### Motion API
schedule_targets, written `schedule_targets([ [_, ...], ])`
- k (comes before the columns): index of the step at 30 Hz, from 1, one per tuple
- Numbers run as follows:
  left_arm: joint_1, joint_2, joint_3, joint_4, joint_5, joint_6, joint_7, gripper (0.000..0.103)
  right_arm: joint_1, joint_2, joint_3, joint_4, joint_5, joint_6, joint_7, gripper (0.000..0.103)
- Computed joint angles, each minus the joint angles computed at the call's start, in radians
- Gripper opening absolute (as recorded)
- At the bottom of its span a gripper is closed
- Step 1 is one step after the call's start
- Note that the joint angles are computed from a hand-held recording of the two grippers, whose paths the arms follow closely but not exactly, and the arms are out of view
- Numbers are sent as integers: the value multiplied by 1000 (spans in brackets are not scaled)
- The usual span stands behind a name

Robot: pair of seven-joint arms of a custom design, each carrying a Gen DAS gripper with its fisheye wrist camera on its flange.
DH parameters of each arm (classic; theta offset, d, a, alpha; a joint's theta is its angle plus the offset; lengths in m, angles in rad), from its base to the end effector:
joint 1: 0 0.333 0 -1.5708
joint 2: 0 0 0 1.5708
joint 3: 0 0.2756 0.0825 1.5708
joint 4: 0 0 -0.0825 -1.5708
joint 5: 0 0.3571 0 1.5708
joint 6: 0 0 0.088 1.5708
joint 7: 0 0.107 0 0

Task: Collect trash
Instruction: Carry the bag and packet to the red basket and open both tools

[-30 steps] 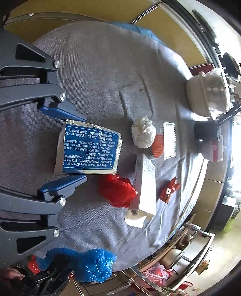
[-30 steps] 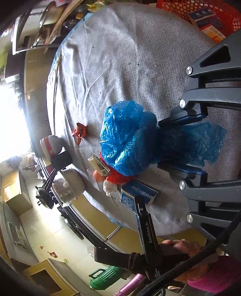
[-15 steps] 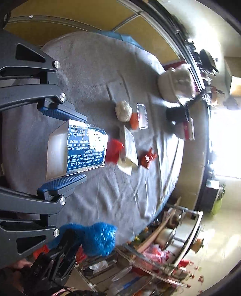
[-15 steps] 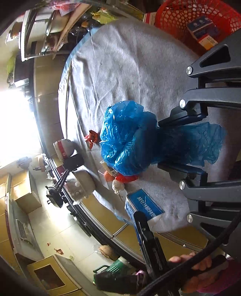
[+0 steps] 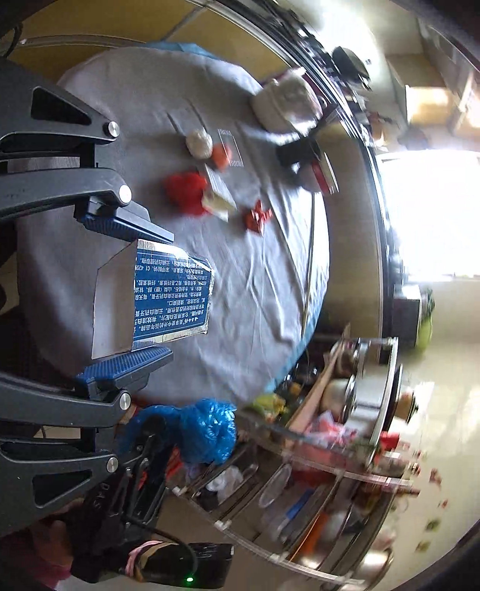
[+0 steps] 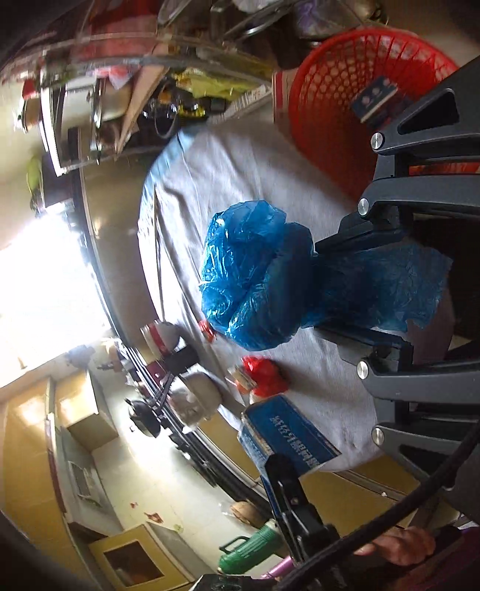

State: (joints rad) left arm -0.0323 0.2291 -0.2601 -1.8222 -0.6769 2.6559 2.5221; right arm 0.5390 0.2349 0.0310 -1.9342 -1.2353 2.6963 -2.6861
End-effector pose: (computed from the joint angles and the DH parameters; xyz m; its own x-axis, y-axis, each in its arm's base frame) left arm 0.6087 -0.1535 0.4508 -0.6654 -0.7448 0.0501 -0.5525 0.4463 -0.7039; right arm 0.4913 0.3513 0.3825 -0.2599 -0.8998 -0.3504 -0.5724 0.4358 -0.6946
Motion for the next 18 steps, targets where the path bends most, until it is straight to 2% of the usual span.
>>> schedule_targets([
  [4,-20,-33,-21,-41,-16,-9,45,57,-14,-113,8,-138,-54,-42,103,40],
  [11,-83,-54,-31,-82,-10,-16,93,57,-106,-302,78,-386,-46,-101,228,40],
  [15,-120,-33,-40,-70,22,-56,92,57,-160,-374,107,-495,-29,-89,280,40],
  [18,-143,-5,-46,-51,58,-82,68,57,-197,-400,116,-550,-29,-47,321,40],
])
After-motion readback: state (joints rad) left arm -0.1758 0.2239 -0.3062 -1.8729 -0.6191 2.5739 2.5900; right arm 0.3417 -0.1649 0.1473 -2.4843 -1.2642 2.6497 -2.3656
